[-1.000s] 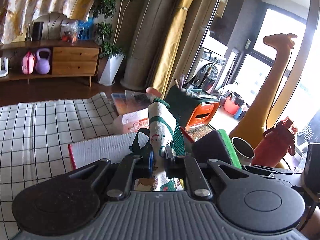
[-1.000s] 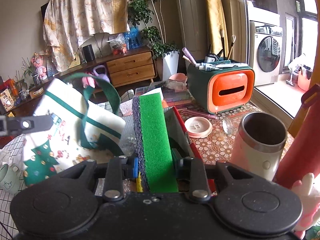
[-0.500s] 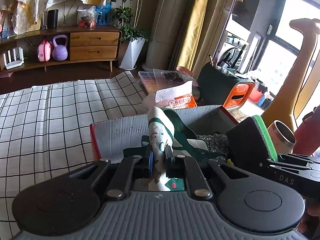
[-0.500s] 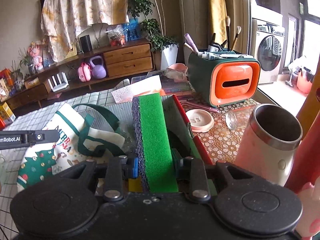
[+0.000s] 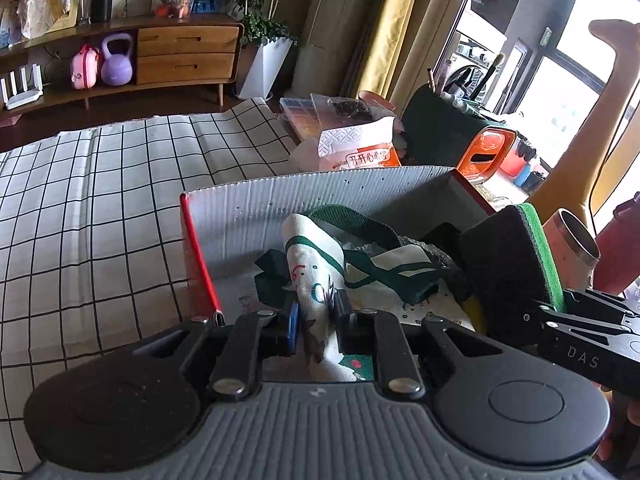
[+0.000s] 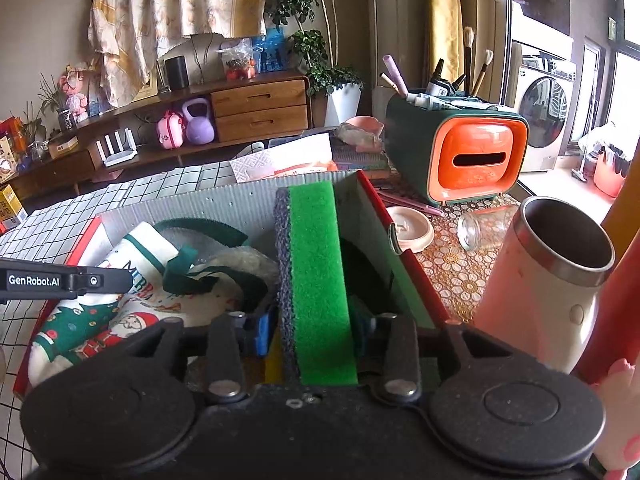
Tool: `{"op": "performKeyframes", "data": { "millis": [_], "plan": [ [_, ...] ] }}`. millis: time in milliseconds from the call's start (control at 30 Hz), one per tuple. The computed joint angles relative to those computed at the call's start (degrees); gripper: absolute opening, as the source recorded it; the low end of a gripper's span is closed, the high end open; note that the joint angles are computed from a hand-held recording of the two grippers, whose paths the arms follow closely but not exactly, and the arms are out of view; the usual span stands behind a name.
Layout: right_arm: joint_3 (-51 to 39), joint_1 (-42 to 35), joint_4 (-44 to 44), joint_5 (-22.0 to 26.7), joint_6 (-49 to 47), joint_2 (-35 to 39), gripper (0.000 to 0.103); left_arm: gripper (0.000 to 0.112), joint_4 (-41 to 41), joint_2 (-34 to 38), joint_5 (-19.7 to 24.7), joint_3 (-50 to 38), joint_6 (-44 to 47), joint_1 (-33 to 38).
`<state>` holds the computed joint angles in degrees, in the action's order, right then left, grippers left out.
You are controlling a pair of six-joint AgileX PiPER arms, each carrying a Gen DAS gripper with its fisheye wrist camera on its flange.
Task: Organize soft objects
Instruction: 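Lower the scrub sponge and tote bag into the red box with both grippers, then open both grippers and withdraw them from the box toward the towel and napkins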
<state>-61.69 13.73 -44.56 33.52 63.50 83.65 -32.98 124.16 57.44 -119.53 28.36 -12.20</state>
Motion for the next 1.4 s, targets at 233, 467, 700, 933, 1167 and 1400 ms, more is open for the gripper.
{"op": "performKeyframes", "data": {
  "millis": [233, 467, 700, 933, 1167, 1400],
  "plan": [
    [0.5, 2.8, -3.0, 3.2, 2.4, -1.0, 0.065, 0.030, -0.3, -4.6, -2.0, 6.1, 4.1, 0.4],
    [1.2, 5.9, -5.4, 7.5, 5.7, -3.1, 0.074, 0.030, -1.4, -9.3, -3.3, 11.6, 7.7, 1.5],
    [1.2, 11.0, -7.0, 12.4, 6.6, -5.6, 0.083, 0.030, -3.6, -14.3, -2.9, 16.8, 12.1, 3.6],
    [0.6, 18.1, -7.6, 17.0, 8.0, -8.1, 0.092, 0.030, -7.7, -20.3, -1.1, 22.7, 18.4, 7.9],
    [-2.2, 26.1, -8.0, 21.3, 10.2, -8.7, 0.099, 0.076, -13.3, -25.9, 1.0, 28.0, 24.1, 15.1],
    [-7.9, 33.5, -9.6, 24.1, 11.3, -6.0, 0.103, 0.076, -15.6, -28.1, 6.3, 27.5, 27.3, 23.7]
  ]
}}
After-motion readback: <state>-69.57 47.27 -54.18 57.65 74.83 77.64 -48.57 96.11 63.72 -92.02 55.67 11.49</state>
